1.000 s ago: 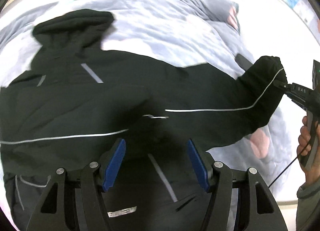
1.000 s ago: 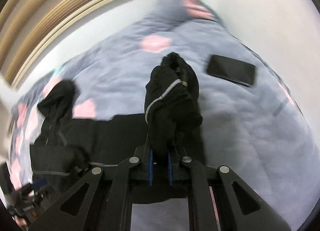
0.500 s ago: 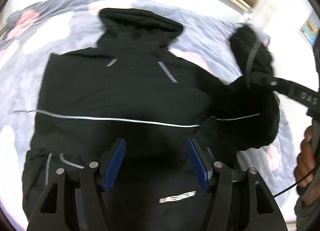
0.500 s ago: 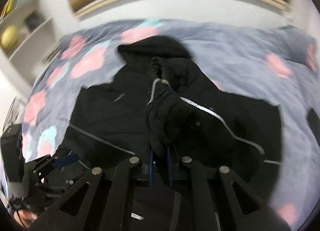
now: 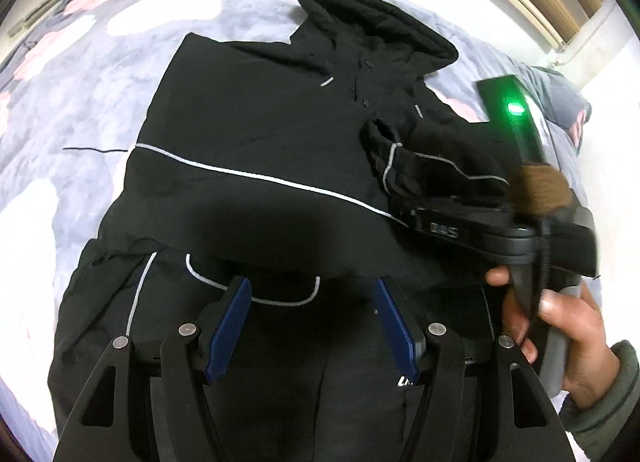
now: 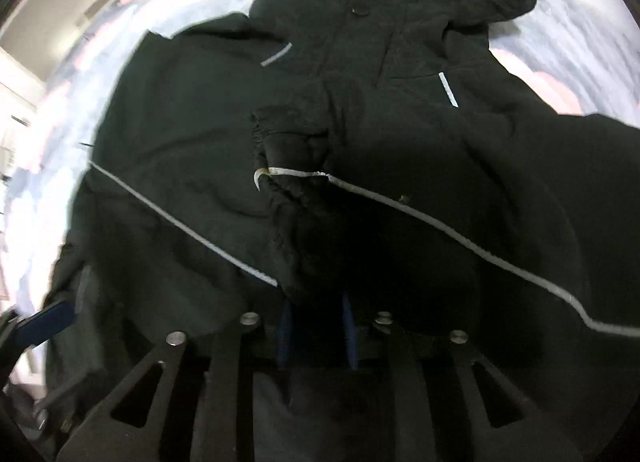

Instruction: Fold large clothes

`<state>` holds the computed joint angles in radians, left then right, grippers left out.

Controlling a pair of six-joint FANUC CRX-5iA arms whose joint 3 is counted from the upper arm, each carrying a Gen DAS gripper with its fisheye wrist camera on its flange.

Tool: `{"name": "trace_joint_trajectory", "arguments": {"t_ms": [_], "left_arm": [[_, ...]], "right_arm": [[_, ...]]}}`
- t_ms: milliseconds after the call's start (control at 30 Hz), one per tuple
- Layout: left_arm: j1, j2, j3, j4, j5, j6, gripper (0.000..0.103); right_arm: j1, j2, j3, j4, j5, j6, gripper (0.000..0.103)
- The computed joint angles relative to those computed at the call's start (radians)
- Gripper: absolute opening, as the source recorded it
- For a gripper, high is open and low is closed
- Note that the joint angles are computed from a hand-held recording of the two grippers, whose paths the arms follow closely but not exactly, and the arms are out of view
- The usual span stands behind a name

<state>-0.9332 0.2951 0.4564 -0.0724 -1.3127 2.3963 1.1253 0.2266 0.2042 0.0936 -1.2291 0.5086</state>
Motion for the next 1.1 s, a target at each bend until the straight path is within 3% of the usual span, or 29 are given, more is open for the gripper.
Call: {"name": "trace_joint_trajectory", "arguments": {"t_ms": [67, 200, 267, 333, 533, 633, 733, 800, 933, 1100], "left_arm": [[0.009, 0.004, 0.000, 0.009, 0.014, -0.013, 0.066], [0.041, 0.029, 0.017, 0.046, 0.071, -0.066, 0.066], [0.060, 0.046, 0.022, 0.084, 0.109, -0.098, 0.066], [0.087, 0.068, 0.014, 0.150, 0.176, -0.149, 0.066], [0.140, 0.157, 0.002, 0.365, 0.291, -0.255, 0.066], [0.141, 0.219, 0.043, 0.403, 0.273, -0.256, 0.066], [0.128, 0.262, 0.093, 0.375, 0.253, -0.236, 0.064], [0.121, 0.286, 0.134, 0.358, 0.223, -0.243, 0.028], [0.109, 0.249, 0.136, 0.300, 0.246, -0.256, 0.022], [0.150, 0.103, 0.054, 0.263, 0.339, -0.274, 0.021]], "right_arm": [[-0.007, -0.067, -0.040, -0.039, 0.044, 0.009, 0.033], [0.050, -0.233, -0.166, 0.048, 0.105, -0.081, 0.062], [0.103, -0.331, -0.258, 0.154, 0.106, -0.192, 0.063], [0.147, -0.395, -0.319, 0.232, 0.046, -0.294, 0.063], [0.212, -0.532, -0.432, 0.305, -0.099, -0.500, 0.063], [0.189, -0.556, -0.453, 0.283, -0.103, -0.516, 0.063], [0.186, -0.555, -0.450, 0.280, -0.117, -0.501, 0.062], [0.192, -0.554, -0.444, 0.290, -0.129, -0.501, 0.062], [0.197, -0.565, -0.442, 0.319, -0.136, -0.518, 0.062], [0.175, -0.563, -0.443, 0.324, -0.133, -0.505, 0.063]]}}
